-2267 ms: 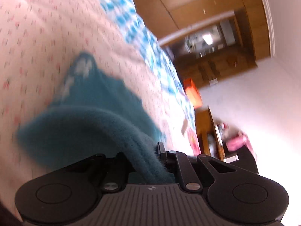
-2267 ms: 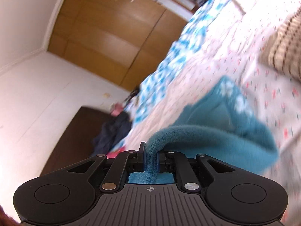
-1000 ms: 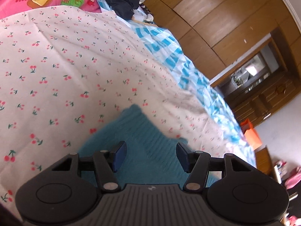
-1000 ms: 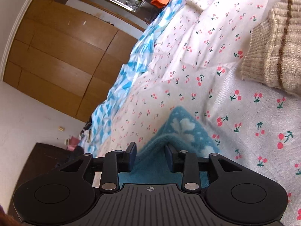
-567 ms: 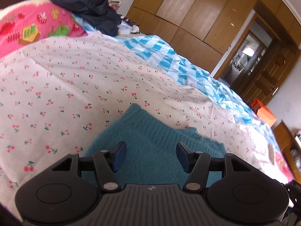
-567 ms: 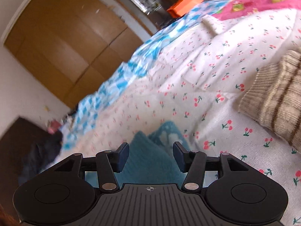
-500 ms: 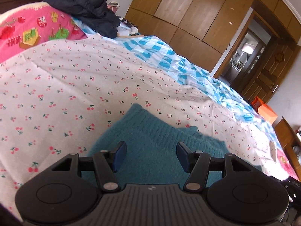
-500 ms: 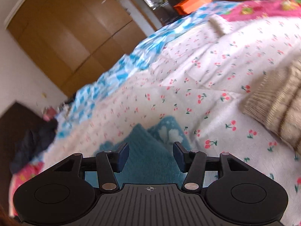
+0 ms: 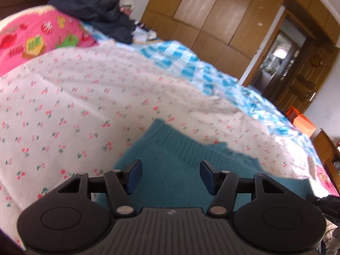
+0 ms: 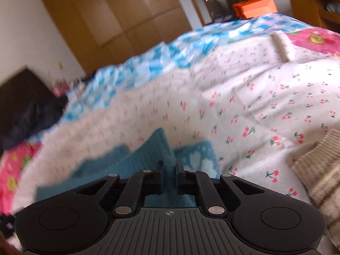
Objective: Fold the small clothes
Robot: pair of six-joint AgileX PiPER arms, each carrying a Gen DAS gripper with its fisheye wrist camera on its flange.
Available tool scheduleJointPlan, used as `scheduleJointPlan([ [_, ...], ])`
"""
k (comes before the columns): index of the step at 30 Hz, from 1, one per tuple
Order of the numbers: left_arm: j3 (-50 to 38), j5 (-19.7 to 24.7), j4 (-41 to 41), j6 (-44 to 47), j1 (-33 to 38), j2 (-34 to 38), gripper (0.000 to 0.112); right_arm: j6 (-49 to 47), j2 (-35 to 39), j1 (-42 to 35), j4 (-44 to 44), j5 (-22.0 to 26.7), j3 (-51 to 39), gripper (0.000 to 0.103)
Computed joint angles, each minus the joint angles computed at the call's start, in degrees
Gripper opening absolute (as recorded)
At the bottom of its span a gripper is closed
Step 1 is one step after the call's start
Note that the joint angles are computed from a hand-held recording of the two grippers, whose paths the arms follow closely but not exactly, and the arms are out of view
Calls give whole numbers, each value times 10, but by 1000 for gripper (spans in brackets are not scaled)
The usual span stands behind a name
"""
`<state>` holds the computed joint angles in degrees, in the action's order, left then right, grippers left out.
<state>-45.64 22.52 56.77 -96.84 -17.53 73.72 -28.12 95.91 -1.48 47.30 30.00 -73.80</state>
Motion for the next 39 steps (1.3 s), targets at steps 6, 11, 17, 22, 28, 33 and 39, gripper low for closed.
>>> scheduleJointPlan([
  [6, -9, -4, -18, 36, 7, 29, 66, -14, 8, -13, 84, -58, 65, 8],
  [11, -8, 31, -5, 40, -12, 30, 67, -119, 9, -13, 196, -93, 114, 7],
  [17, -36, 32, 7, 43, 18, 38, 80, -209, -14, -39, 300, -70, 145, 7],
  [22, -101, 19, -153, 200, 65, 119, 56, -233, -9, -45, 324, -56, 147, 8],
  [28, -104, 63, -55, 131, 34, 112, 44, -263, -18, -55, 348, -37, 137, 8],
  [33, -130, 91, -91, 187, 36, 152, 51, -251, 27, -18, 303, -91, 123, 8],
  [39, -165, 199, -90, 201, -26, 114, 50, -264, 23, -69, 340, -8, 132, 15],
])
